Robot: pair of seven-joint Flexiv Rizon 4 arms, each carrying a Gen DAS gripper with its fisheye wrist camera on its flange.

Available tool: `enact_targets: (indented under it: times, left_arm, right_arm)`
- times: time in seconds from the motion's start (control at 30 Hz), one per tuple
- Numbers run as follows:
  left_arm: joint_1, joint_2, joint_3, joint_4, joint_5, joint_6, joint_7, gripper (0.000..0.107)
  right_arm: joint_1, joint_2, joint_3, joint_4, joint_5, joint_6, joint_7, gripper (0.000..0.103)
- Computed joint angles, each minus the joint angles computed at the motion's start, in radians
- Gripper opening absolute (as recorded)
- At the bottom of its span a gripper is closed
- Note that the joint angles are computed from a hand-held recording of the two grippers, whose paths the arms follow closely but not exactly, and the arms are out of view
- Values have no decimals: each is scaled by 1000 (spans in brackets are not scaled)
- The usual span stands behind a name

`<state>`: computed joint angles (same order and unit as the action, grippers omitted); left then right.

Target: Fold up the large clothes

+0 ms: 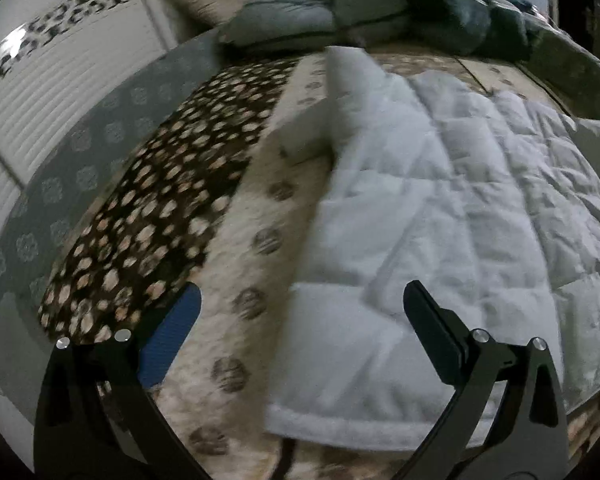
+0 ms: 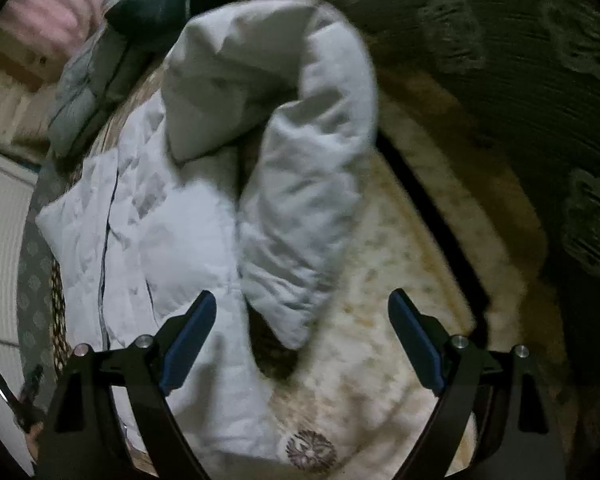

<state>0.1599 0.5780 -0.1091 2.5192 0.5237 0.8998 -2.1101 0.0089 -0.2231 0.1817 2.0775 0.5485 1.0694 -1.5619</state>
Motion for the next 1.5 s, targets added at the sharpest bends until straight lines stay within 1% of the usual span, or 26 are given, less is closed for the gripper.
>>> enact_targets:
  times: [0.07, 0.1, 0.13, 0.17, 0.2, 0.23, 0.27, 0.3, 0.33, 0.4, 0.43, 0.53, 0.63, 0.73, 0.83, 0.97, 1.1, 1.2, 1.33, 1.5]
  left_arm:
    - [-8, -37, -34, -24, -20, 13, -34, 100]
    - [-17, -59, -45, -35, -31, 34, -52, 100]
    - [-22, -73, -57, -45, -30, 41, -68, 100]
    - [-23, -96, -82, -64, -17, 49, -89, 100]
    - [-25, -116, -106, -83, 3, 49, -106, 100]
    - [-29, -140, -130, -104, 28, 41, -118, 100]
    - [-39, -160, -136, -117, 44, 35, -125, 100]
    - [-52, -189, -145, -134, 54, 22, -129, 100]
    - [-64, -210, -147, -149, 59, 11, -134, 100]
    - [-85, -251, -154, -178, 68, -19, -159, 100]
    - [-94, -263, -149, -189, 75, -26, -169, 100]
    - [-125, -289, -152, -229, 104, -62, -213, 100]
    - [-164, -304, -153, -260, 139, -95, -241, 100]
    - [-204, -308, -139, -285, 165, -110, -265, 100]
    - [-240, -294, -121, -301, 189, -114, -305, 100]
    - [-256, -263, -116, -313, 215, -98, -368, 100]
    - [-258, -246, -119, -313, 236, -81, -394, 100]
    - [-258, -243, -109, -304, 228, -62, -388, 100]
    - [-249, -239, -104, -295, 211, -58, -397, 100]
    - [-218, -198, -68, -247, 175, -28, -420, 100]
  right_arm:
    - [18, -20, -8, -4, -36, 7, 35, 87]
    - [18, -26, -7, -6, -39, 9, 45, 84]
    - [14, -33, -7, -9, -37, 11, 52, 72]
    - [6, -38, -3, -14, -24, 11, 52, 64]
    - [-9, -44, 6, -25, 5, 1, 40, 46]
    - [-31, -49, 18, -39, 48, -15, 15, 37]
    - [-40, -51, 23, -45, 72, -22, 0, 34]
    - [-53, -52, 28, -53, 97, -33, -26, 27]
    - [-60, -51, 29, -58, 112, -39, -44, 24]
    - [-60, -43, 25, -57, 124, -33, -63, 19]
    - [-49, -32, 12, -42, 102, -2, -45, 17]
    - [-43, 14, -25, 17, 71, 119, 33, 13]
    - [-73, 67, -42, 65, 112, 259, 79, 11]
    - [-112, 120, -37, 79, 220, 344, 39, 10]
    - [-104, 161, -40, 83, 273, 386, -9, 10]
    - [-60, 186, -39, 41, 345, 332, -156, 10]
    - [-2, 185, -38, -12, 407, 234, -275, 10]
    - [35, 174, -30, -52, 457, 171, -312, 10]
    - [100, 147, 1, -90, 433, 178, -296, 10]
    - [176, 92, 63, -152, 385, 188, -287, 10]
